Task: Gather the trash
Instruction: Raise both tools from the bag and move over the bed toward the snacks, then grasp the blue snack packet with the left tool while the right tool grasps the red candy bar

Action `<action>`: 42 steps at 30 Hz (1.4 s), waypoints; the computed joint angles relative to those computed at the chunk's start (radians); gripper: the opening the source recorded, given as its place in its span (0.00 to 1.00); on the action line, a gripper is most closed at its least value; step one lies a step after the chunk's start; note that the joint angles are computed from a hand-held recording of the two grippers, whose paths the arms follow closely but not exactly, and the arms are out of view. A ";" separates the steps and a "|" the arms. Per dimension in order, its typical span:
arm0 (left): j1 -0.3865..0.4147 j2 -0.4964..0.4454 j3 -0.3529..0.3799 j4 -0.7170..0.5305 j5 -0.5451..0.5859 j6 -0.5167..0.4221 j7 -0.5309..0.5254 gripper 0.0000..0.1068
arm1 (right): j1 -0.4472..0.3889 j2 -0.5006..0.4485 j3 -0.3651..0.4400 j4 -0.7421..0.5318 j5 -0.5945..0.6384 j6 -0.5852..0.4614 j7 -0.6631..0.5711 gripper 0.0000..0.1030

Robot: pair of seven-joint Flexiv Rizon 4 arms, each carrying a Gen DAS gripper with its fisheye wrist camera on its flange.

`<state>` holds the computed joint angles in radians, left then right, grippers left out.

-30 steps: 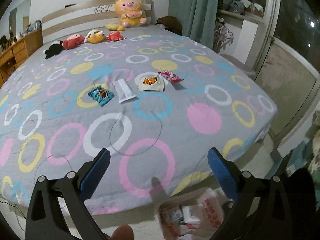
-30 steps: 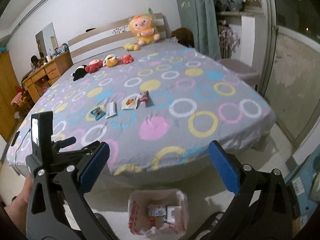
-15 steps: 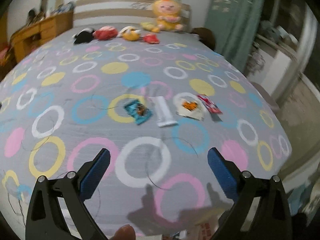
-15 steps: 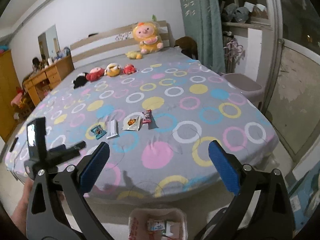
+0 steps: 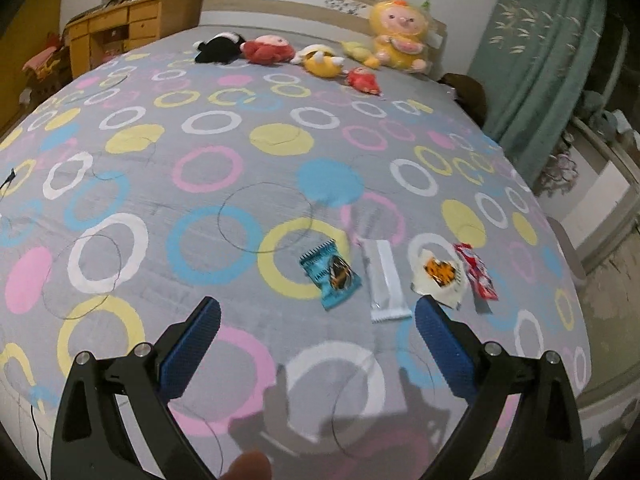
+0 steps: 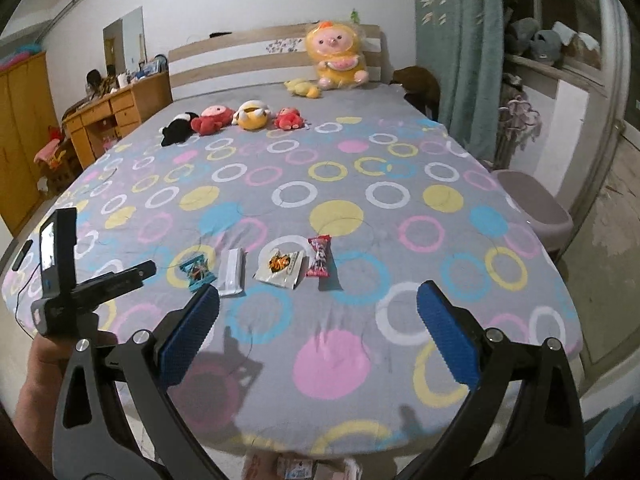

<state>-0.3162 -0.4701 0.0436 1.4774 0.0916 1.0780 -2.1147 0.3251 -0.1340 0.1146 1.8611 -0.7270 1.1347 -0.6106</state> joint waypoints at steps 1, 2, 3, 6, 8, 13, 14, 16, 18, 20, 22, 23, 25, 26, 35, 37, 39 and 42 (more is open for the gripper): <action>0.002 -0.012 0.004 -0.018 -0.002 -0.018 -0.006 0.89 | -0.001 -0.035 0.001 -0.038 0.035 -0.014 -0.046 0.94; 0.006 -0.024 0.002 -0.034 -0.010 -0.030 -0.008 0.89 | -0.001 -0.060 -0.001 -0.064 0.058 -0.019 -0.074 0.94; 0.012 -0.033 -0.002 -0.044 -0.020 -0.036 -0.007 0.89 | -0.001 -0.087 -0.007 -0.089 0.074 -0.016 -0.095 0.94; 0.031 -0.076 -0.019 -0.087 -0.060 -0.061 0.004 0.89 | 0.003 -0.174 -0.023 -0.176 0.132 -0.036 -0.172 0.94; 0.041 -0.114 -0.027 -0.124 -0.088 -0.082 0.004 0.89 | 0.002 -0.213 -0.028 -0.213 0.178 -0.038 -0.212 0.94; 0.022 -0.195 -0.001 -0.246 -0.068 -0.192 0.008 0.89 | -0.001 -0.313 -0.032 -0.320 0.285 -0.068 -0.294 0.94; 0.022 -0.208 -0.001 -0.266 -0.067 -0.209 0.012 0.89 | -0.002 -0.331 -0.034 -0.342 0.301 -0.075 -0.311 0.94; 0.014 -0.236 0.008 -0.313 -0.049 -0.249 0.021 0.89 | -0.004 -0.369 -0.034 -0.392 0.333 -0.103 -0.345 0.94; 0.011 -0.256 0.011 -0.346 -0.038 -0.282 0.029 0.89 | -0.003 -0.403 -0.036 -0.438 0.360 -0.127 -0.371 0.94; 0.010 -0.281 0.013 -0.384 -0.033 -0.310 0.028 0.89 | 0.000 -0.443 -0.040 -0.495 0.378 -0.173 -0.401 0.94; 0.007 -0.309 0.017 -0.431 -0.026 -0.347 0.029 0.89 | 0.002 -0.475 -0.047 -0.542 0.394 -0.213 -0.414 0.94; 0.010 -0.321 0.010 -0.447 -0.030 -0.355 0.037 0.89 | 0.000 -0.494 -0.044 -0.572 0.408 -0.238 -0.425 0.94; 0.006 -0.340 0.012 -0.480 -0.028 -0.379 0.039 0.89 | 0.000 -0.529 -0.045 -0.623 0.431 -0.277 -0.438 0.94; 0.004 -0.348 0.013 -0.494 -0.026 -0.392 0.038 0.89 | 0.000 -0.543 -0.044 -0.644 0.440 -0.294 -0.445 0.94; 0.012 -0.382 0.012 -0.531 -0.039 -0.442 0.001 0.89 | 0.006 -0.633 -0.050 -0.767 0.491 -0.422 -0.475 0.94; 0.007 -0.387 0.017 -0.542 -0.029 -0.451 -0.002 0.89 | 0.010 -0.645 -0.055 -0.779 0.491 -0.445 -0.481 0.94; 0.002 -0.392 0.019 -0.554 -0.021 -0.461 -0.003 0.89 | 0.010 -0.655 -0.059 -0.789 0.496 -0.458 -0.474 0.94; -0.011 -0.402 0.031 -0.576 0.002 -0.483 -0.010 0.89 | 0.007 -0.674 -0.058 -0.812 0.508 -0.487 -0.474 0.93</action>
<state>-0.3268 -0.8723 0.0748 0.9013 0.0937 0.5954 -2.1246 0.3317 -0.8080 0.0571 1.0486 -0.2186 0.6475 -1.0841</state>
